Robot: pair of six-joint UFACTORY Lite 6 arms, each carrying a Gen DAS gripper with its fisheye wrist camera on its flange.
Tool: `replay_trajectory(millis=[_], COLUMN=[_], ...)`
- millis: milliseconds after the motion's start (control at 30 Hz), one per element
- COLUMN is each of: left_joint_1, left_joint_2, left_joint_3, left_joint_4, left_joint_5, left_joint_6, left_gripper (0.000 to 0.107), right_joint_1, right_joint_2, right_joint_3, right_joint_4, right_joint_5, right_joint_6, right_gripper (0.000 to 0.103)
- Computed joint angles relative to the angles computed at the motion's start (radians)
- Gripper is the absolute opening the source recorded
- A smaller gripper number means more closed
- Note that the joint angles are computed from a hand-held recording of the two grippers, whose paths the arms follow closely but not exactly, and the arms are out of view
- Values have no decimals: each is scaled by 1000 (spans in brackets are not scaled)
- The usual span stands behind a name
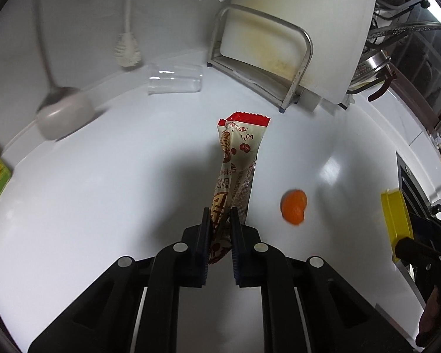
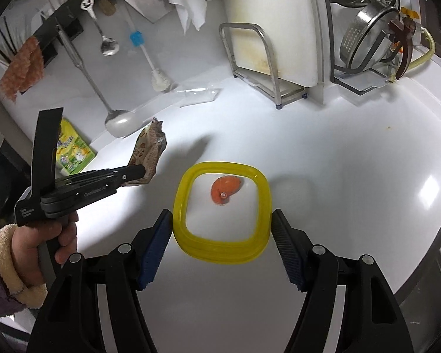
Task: Collect trash
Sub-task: 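Carry the snack wrapper and yellow lid over the grey trash basket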
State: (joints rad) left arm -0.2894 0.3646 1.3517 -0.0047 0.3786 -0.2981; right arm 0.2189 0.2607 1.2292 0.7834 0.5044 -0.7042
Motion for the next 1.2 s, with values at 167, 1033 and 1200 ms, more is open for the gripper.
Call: replay_trajectory(millis=[167, 1033, 1200], left_joint_1=[-48, -774, -902], left_joint_2=[-200, -550, -508], left_joint_3=[-188, -415, -386], left_joint_4=[168, 727, 741], left_joint_5=[3, 434, 481], left_joint_6=[-213, -1224, -1323], left_gripper=[12, 12, 12], right_joint_1=[-1, -385, -581], right_joint_2=[-105, -937, -1043], right_joint_3=[-98, -674, -716], right_joint_4=[32, -22, -36], right_joint_5=[28, 480, 644], right_joint_6=[-52, -241, -349], right_gripper=[66, 66, 66])
